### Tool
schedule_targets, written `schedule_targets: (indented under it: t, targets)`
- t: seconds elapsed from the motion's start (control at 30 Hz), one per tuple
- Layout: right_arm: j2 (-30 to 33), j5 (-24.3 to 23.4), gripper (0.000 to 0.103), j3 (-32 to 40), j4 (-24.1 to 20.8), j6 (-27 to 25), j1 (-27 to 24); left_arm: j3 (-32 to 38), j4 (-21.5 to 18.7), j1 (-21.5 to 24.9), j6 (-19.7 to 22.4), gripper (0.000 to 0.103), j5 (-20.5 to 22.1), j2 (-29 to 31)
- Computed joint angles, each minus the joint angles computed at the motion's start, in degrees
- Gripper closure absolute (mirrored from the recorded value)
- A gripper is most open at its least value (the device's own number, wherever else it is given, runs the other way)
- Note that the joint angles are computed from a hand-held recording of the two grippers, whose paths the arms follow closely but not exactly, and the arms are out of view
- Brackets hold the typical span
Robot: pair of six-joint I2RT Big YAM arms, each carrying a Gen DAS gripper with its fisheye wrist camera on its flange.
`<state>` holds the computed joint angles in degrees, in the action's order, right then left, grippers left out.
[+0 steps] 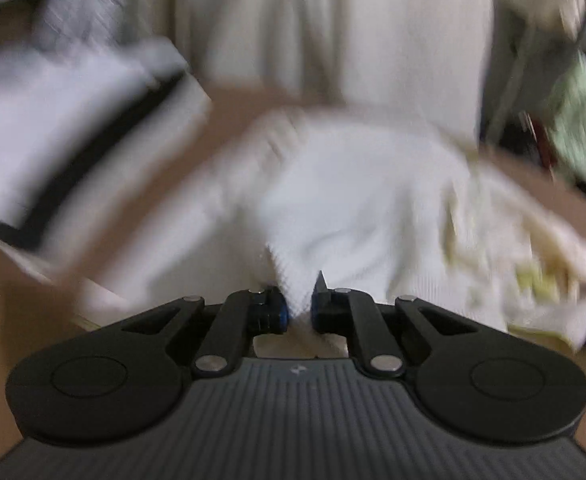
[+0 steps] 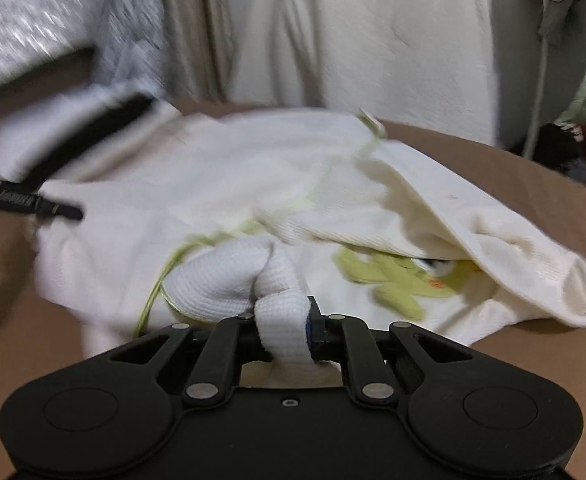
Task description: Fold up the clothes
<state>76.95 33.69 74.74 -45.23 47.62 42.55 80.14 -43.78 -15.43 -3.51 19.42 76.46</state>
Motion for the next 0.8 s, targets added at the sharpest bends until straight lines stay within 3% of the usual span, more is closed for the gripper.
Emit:
schedule_targets:
  t: [0.03,0.1,0.17,0.27,0.33,0.43,0.57,0.63,0.7,0.73,0.8]
  targets:
    - [-2.10,-2.49,0.089,-1.54,3.60,0.35,1.21,0.50,-0.03,2.50,-1.66,0.093,2.20,-1.24]
    - [-5.62,-10.43,0.089,-6.50,15.35,-0.58,3.44,1.67,-0.97,7.32,-4.58,0.093,6.88,-2.43]
    - [-5.20,-18.29,0.090,-8.87,21.68,2.12,4.05,2.07,-4.76,10.77,-4.14,0.093,10.15,-1.36]
    - [0.72,-28.86,0.089,-6.22,20.65,6.08,3.19,2.50,-14.78,10.94,-1.35,0.093,1.37,3.17]
    - [4.39,-33.95,0.089,-3.21,18.98,4.81,2.87,3.05,-20.14,10.66,-0.37,0.093,-3.82,6.33]
    - [6.50,-35.71,0.089,-0.53,17.05,2.58,3.14,3.20,-21.16,10.62,-0.76,0.092,-5.10,7.41]
    - [6.08,-36.15,0.089,-0.67,16.46,2.39,3.66,1.59,-16.42,10.52,-1.26,0.090,-6.61,3.17]
    - [6.07,-37.77,0.083,-0.69,16.16,1.68,3.61,0.82,-14.85,9.75,-0.15,0.085,-10.72,1.82]
    - [6.60,-41.30,0.074,-0.45,16.66,1.40,3.24,1.31,-15.16,8.43,1.38,0.083,-18.48,2.69]
    - [7.10,-42.95,0.070,0.08,16.56,0.05,3.27,1.69,-15.48,7.71,2.11,0.074,-22.79,3.42]
    - [7.16,-42.76,0.068,0.83,15.54,-2.37,3.45,1.03,-15.35,7.37,5.09,0.065,-27.14,3.40]
